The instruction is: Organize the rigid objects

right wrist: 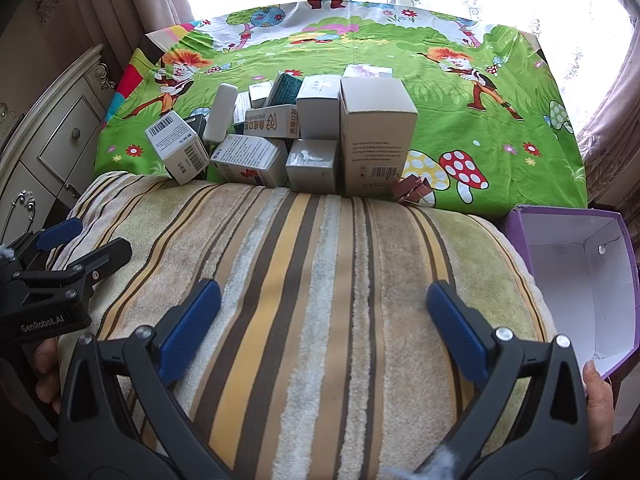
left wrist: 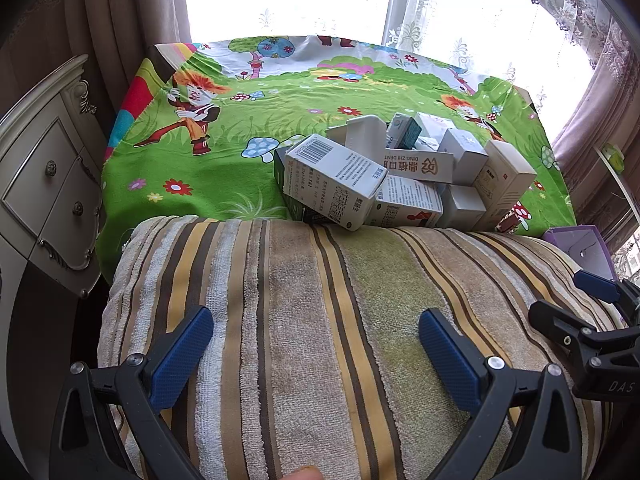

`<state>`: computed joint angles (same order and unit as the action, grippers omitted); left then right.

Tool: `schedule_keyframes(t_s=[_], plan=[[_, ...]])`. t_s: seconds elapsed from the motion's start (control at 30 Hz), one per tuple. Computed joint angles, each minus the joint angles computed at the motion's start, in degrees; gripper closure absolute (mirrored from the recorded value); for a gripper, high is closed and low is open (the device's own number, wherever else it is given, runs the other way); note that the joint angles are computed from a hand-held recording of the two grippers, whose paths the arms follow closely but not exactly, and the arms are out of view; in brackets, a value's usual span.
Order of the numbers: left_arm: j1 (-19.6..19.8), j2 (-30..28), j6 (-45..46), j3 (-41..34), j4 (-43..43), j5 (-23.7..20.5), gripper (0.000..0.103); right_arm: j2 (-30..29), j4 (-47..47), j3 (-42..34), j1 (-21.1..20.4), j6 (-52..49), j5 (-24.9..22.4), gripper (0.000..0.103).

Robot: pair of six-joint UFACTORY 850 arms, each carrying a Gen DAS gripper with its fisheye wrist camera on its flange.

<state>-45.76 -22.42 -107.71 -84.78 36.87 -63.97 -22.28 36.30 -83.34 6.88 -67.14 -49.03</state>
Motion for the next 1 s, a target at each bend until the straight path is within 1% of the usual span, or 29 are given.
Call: schedule_keyframes(t_s=[1.0], plan=[[0.4,0.0,0.1,0.3,-0.6,0.6,0.000,0.0,-0.2,0.1,0.1,0.1,0.3,0.000]])
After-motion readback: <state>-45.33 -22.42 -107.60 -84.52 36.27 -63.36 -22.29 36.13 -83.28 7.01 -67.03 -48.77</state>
